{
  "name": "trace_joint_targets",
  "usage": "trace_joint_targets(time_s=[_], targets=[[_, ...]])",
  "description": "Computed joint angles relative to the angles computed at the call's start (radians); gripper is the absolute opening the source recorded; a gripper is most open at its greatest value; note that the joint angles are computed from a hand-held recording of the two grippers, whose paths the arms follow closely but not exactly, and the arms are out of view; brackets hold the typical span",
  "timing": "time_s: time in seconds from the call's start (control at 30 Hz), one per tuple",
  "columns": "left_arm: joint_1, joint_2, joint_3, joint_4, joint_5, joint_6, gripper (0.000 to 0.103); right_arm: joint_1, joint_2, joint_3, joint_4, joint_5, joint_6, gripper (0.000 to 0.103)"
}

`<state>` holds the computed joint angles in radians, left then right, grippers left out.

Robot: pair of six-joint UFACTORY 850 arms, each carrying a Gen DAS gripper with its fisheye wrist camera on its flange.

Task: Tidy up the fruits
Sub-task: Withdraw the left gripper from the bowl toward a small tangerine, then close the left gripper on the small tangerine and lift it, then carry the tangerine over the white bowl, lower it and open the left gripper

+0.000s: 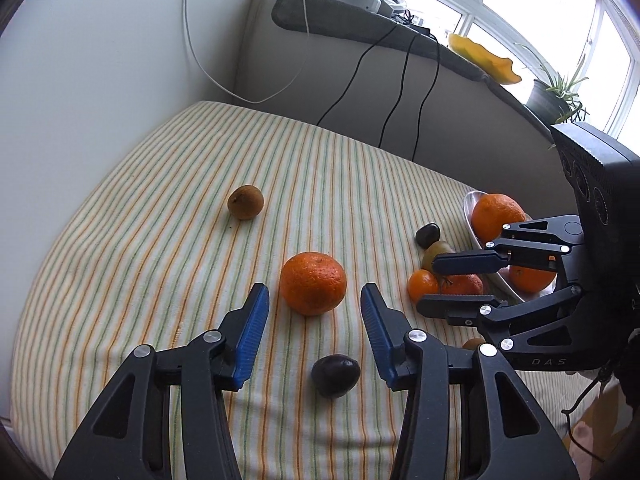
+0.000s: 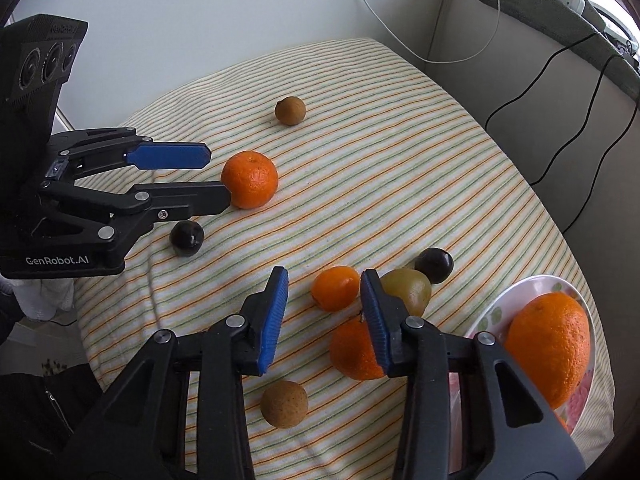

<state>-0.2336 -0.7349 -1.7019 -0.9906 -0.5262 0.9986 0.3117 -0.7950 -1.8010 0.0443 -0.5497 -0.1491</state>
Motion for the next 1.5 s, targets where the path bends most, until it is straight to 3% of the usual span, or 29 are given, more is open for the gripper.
trace_joint_targets(time_s=[0.23,0.5,0.7,1.13,1.5], targets=[[-0.011,-0.038,-0.056,0.056,-0.023,-0.056,0.046,0.005,-0.061,-0.089,-0.046,-0.068,-0.005,0.038],[-0.02,-0.061,-0.089,0.106,-0.029,-0.109,0.046,0.018,-0.082,-0.119,-0.114,-0.091,0.033,0.029],[-0.017,-0.072,-0.094,0.116,-0.029,-0.125,0.039,0.02,-0.081,-0.117,-0.13,-0.084,0.048,0.029],[-0.014,-0.035,-0.04,0.043,-0.014,-0.065,0.038,0.011,-0.003,-0.019,-0.06,-0.009,0.05,0.028],[-0.032,0.025,0.009,-0.05,-0.022,0.039,0.038,-0.012,0.131,0.135,0.008,0.106,0.046,0.028]])
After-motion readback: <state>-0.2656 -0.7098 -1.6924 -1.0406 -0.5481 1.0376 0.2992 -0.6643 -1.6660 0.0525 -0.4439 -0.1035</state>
